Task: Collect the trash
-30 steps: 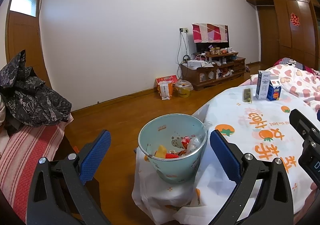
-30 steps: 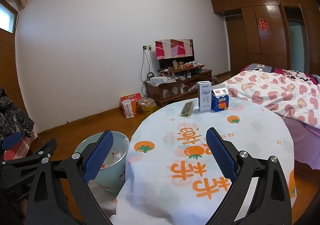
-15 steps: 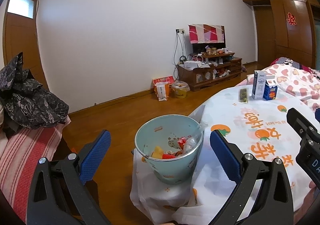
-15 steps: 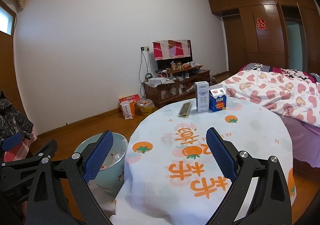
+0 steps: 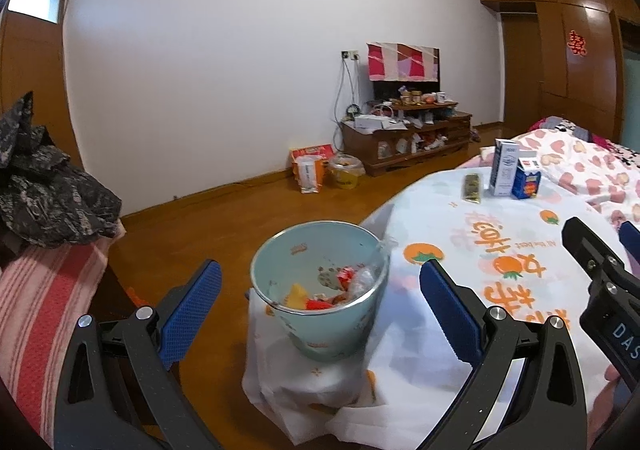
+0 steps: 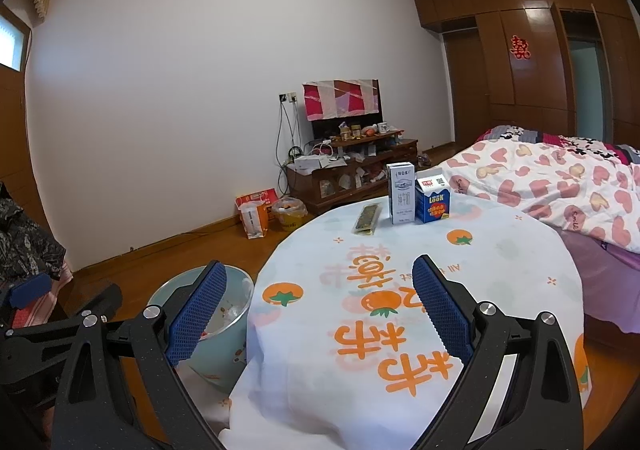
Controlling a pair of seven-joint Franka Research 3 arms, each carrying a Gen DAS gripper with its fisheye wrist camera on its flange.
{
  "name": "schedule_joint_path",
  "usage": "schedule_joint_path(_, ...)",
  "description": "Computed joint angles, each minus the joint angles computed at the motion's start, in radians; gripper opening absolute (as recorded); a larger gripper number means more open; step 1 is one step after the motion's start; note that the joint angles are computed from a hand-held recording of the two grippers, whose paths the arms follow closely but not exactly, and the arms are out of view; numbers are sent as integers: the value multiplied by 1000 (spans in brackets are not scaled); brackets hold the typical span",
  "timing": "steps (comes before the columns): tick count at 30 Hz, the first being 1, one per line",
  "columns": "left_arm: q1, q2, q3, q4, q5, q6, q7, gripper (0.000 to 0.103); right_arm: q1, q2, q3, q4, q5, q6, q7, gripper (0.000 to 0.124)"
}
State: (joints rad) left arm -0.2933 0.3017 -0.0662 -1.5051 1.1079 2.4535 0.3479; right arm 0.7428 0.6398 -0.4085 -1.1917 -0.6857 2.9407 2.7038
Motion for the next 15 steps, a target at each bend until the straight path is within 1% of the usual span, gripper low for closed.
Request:
schedule_joint_path(7,-9,11,1,14,-2,-22,13,97,8,-7,-8,-8,-8,-6,19,93)
schedule_joint_path(11,-12,19,1,27,-13,-46,20,97,0,-7,5,-6,-4,-17,17,93)
schedule_joint_path(15,-2,18,-1,23,-36,-25,30,97,0,-7,5,-5,-10,-26,31,93)
